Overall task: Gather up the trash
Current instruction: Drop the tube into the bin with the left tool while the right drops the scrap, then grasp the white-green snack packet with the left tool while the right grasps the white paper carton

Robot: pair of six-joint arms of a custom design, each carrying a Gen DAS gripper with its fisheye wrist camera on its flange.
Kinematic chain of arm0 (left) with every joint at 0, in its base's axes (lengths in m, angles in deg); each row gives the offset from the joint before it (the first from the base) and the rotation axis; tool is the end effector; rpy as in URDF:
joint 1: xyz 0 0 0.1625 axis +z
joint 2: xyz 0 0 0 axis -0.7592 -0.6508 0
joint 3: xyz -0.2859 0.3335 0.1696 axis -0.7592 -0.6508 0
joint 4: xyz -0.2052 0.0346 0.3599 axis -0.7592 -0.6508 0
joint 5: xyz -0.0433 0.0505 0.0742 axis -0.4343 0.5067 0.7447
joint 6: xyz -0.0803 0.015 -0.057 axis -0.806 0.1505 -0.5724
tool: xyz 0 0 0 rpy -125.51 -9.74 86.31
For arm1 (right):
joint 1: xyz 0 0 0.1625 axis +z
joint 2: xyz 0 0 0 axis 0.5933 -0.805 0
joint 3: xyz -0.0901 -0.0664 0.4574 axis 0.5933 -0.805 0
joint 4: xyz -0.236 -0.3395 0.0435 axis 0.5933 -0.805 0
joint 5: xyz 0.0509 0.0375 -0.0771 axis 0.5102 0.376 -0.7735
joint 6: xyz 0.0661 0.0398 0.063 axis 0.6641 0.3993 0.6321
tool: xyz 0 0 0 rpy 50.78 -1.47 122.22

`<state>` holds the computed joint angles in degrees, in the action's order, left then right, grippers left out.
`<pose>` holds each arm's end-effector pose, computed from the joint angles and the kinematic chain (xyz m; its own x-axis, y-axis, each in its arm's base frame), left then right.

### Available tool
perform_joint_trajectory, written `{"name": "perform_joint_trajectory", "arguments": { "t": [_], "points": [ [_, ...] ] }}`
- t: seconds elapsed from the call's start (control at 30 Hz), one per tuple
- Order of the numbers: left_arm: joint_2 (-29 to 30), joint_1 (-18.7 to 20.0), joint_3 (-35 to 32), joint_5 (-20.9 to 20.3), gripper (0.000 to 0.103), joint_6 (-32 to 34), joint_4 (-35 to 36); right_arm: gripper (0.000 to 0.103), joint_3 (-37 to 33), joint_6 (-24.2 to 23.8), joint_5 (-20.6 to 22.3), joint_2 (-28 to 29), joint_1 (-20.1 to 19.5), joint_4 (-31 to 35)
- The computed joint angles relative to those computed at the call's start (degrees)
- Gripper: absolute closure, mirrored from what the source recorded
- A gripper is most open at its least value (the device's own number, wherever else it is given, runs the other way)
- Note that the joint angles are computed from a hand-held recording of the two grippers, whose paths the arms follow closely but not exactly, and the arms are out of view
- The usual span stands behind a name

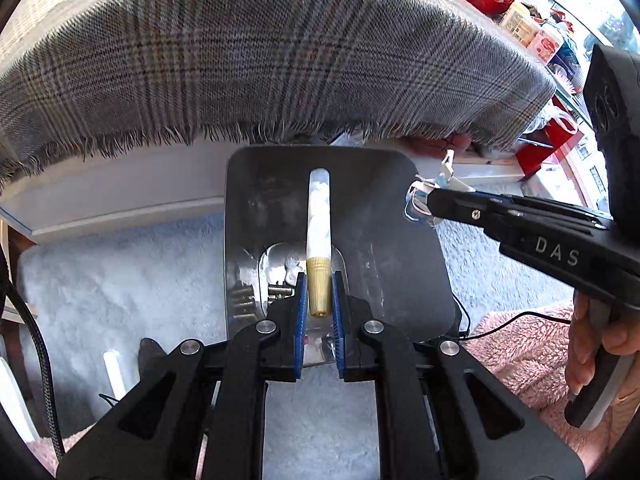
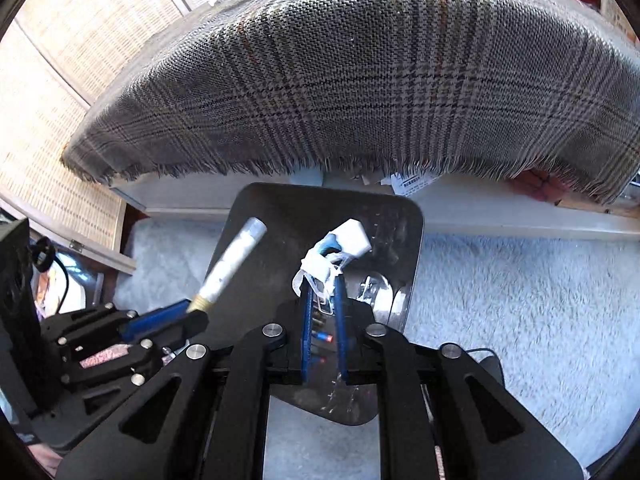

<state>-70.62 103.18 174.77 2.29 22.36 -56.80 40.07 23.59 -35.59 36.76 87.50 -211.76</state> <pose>-0.0827 -0.4309 0.3082 -0.8041 0.2741 -0.5276 0.4049 0.9022 -0.1484 0.4034 -0.4547 0.0159 -0.8913 -0.0911 0.4442 -0.2372 0.9285 -0.2856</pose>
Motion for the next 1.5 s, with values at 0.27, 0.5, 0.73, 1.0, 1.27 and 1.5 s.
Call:
{"name": "perform_joint_trajectory", "arguments": {
  "t": [0.27, 0.5, 0.73, 1.0, 1.27, 1.5],
  "points": [
    [0.4, 0.6, -0.5, 0.4, 0.087, -0.3, 0.1, 0.088, 0.0, 0.0, -0.1, 0.0, -0.2, -0.3],
    [0.7, 0.6, -0.9, 1.1, 0.075, -0.2, -0.1, 0.05, 0.3, 1.3, -0.7, -0.2, -0.4, -0.9],
    [0.8, 0.2, -2.0, 2.1, 0.044, 0.2, -0.2, 0.01, 1.3, 2.9, -2.3, -2.2, -0.6, -4.2],
    [2.5, -0.4, -6.2, 2.5, 0.019, 0.9, 0.1, 0.004, -1.6, 1.0, -5.3, -3.9, -0.4, -2.7],
    [6.9, -0.8, -13.1, 3.9, 0.017, 4.0, -0.1, 0.004, -7.6, -4.1, -10.1, -4.9, -0.5, -0.3],
    [12.6, -0.7, -21.1, 6.5, 0.017, 10.5, -3.5, 0.004, -13.7, -10.2, -13.9, -3.8, -2.1, -0.2]
  ]
}}
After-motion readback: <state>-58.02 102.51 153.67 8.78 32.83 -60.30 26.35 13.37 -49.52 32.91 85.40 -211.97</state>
